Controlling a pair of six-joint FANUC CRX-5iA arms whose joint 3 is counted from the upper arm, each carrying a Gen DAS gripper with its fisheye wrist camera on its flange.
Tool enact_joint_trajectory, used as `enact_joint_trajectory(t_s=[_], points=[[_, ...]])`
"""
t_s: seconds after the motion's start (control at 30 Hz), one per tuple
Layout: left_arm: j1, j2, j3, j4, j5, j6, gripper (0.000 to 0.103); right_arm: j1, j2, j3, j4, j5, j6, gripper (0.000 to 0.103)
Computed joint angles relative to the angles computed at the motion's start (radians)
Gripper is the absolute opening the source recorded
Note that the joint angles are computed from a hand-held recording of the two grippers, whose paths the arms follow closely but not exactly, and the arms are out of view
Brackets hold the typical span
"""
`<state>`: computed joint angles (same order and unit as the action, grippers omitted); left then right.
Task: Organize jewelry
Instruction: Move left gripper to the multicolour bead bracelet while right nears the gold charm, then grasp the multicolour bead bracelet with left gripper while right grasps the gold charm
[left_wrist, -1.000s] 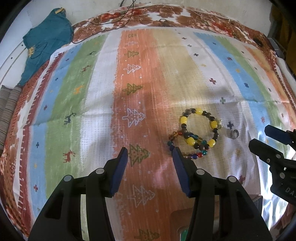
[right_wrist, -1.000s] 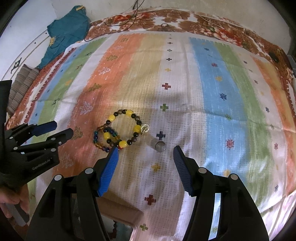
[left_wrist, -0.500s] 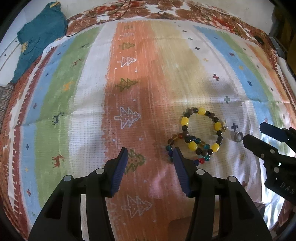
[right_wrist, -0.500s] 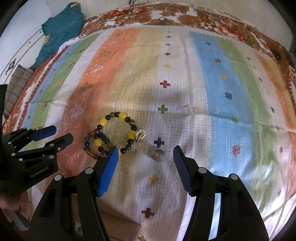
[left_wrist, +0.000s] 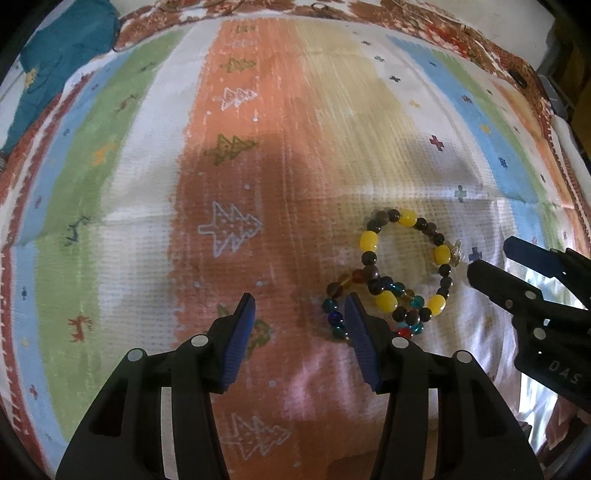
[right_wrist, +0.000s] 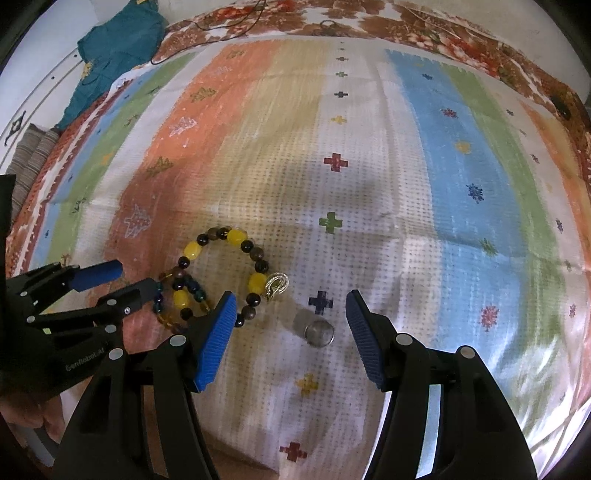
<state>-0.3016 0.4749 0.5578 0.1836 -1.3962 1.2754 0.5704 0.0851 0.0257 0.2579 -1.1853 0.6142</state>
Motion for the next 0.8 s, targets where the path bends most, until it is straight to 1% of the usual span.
enact_joint_trajectory(t_s=[0.13, 0.23, 0.33, 0.37, 0.4, 0.5, 0.53, 0.57, 0.63, 0.7, 0.77, 0.8], points=[[-0.007, 0.007, -0.003, -0.013, 0.003, -0.004, 0.050, -0.017, 0.011, 0.007, -0.022, 0.012, 0.008, 0.061], [-0.007, 0.002, -0.016, -0.016, 0.022, -0.016, 0.050, -0.023, 0.019, 0.015, -0.024, 0.016, 0.016, 0.061], [-0.011, -0.001, -0.020, -0.030, 0.030, -0.025, 0.046, -0.028, 0.025, 0.020, -0.029, 0.019, 0.023, 0.061], [-0.013, -0.004, -0.025, -0.037, 0.037, -0.031, 0.044, -0.031, 0.027, 0.021, -0.035, 0.019, 0.028, 0.055], [-0.014, -0.007, -0.030, -0.043, 0.044, -0.036, 0.043, -0.033, 0.031, 0.025, -0.042, 0.019, 0.035, 0.053], [-0.017, -0.014, -0.039, -0.056, 0.059, -0.041, 0.036, -0.037, 0.042, 0.031, -0.053, 0.011, 0.048, 0.047], [-0.018, -0.017, -0.042, -0.062, 0.066, -0.043, 0.030, -0.037, 0.043, 0.029, -0.053, 0.013, 0.047, 0.044], [-0.025, -0.013, -0.034, -0.070, 0.067, -0.035, 0.022, -0.039, 0.045, 0.030, -0.055, 0.012, 0.050, 0.041], [-0.029, -0.013, -0.033, -0.080, 0.073, -0.026, 0.012, -0.041, 0.049, 0.033, -0.059, 0.016, 0.057, 0.038], [-0.029, -0.010, -0.028, -0.081, 0.072, -0.026, 0.012, -0.044, 0.051, 0.034, -0.066, 0.025, 0.064, 0.035], [-0.033, -0.012, -0.031, -0.085, 0.078, -0.030, 0.011, -0.045, 0.052, 0.036, -0.071, 0.030, 0.075, 0.027], [-0.033, -0.011, -0.030, -0.086, 0.079, -0.032, 0.011, -0.045, 0.053, 0.037, -0.074, 0.032, 0.079, 0.025]])
